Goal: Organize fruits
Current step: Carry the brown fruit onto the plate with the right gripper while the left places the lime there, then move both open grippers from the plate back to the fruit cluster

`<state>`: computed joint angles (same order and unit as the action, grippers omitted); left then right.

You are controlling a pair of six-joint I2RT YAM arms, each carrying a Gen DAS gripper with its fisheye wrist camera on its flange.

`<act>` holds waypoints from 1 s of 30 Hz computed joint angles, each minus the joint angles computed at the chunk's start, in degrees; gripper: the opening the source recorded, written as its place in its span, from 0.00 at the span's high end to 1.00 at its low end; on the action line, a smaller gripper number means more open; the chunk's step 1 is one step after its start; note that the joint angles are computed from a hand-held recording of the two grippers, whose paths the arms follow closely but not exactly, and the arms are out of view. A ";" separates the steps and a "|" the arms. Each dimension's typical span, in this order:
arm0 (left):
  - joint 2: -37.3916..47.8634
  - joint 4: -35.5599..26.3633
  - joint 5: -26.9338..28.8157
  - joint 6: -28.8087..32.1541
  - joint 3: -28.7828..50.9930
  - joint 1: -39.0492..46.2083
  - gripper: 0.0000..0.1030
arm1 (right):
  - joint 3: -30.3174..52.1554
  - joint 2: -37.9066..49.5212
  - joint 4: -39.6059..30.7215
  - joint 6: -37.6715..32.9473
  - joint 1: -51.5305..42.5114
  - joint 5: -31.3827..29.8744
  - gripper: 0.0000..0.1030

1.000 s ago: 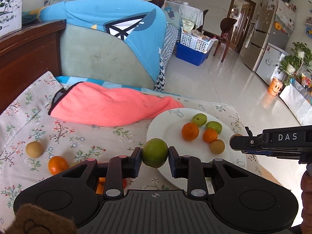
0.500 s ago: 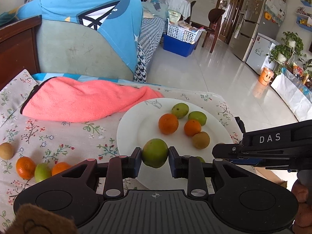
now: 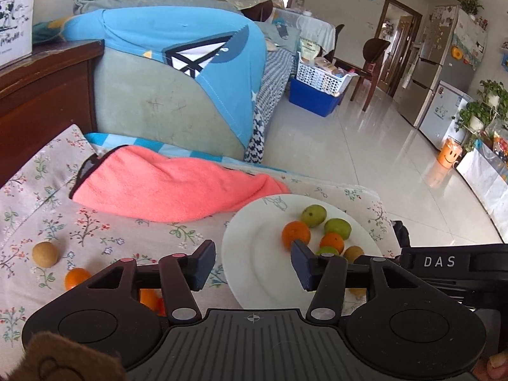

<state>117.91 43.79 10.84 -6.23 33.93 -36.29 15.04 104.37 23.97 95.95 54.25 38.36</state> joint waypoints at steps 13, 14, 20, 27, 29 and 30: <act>-6.81 -9.34 0.63 3.68 -0.23 9.67 0.44 | 6.86 2.36 1.81 -14.34 1.85 -0.84 0.69; -6.94 -10.05 0.62 3.69 0.02 10.20 0.44 | 7.49 2.73 1.99 -15.59 1.92 -1.00 0.69; -7.36 -13.22 0.47 5.81 1.55 13.15 0.44 | 9.70 5.20 5.36 -21.16 2.04 -2.98 0.69; -5.71 -17.47 1.57 5.97 5.91 18.18 0.44 | 13.25 8.43 7.25 -27.25 2.40 -4.90 0.69; -4.17 -18.69 0.76 5.94 7.78 19.39 0.44 | 14.07 9.51 8.37 -29.05 2.33 -5.74 0.69; -3.28 -19.20 0.19 5.91 8.60 19.87 0.44 | 14.47 10.08 8.93 -29.94 2.32 -6.17 0.69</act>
<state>114.63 24.58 11.03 -0.32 42.53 -16.42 29.51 114.45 32.90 66.00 56.57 32.19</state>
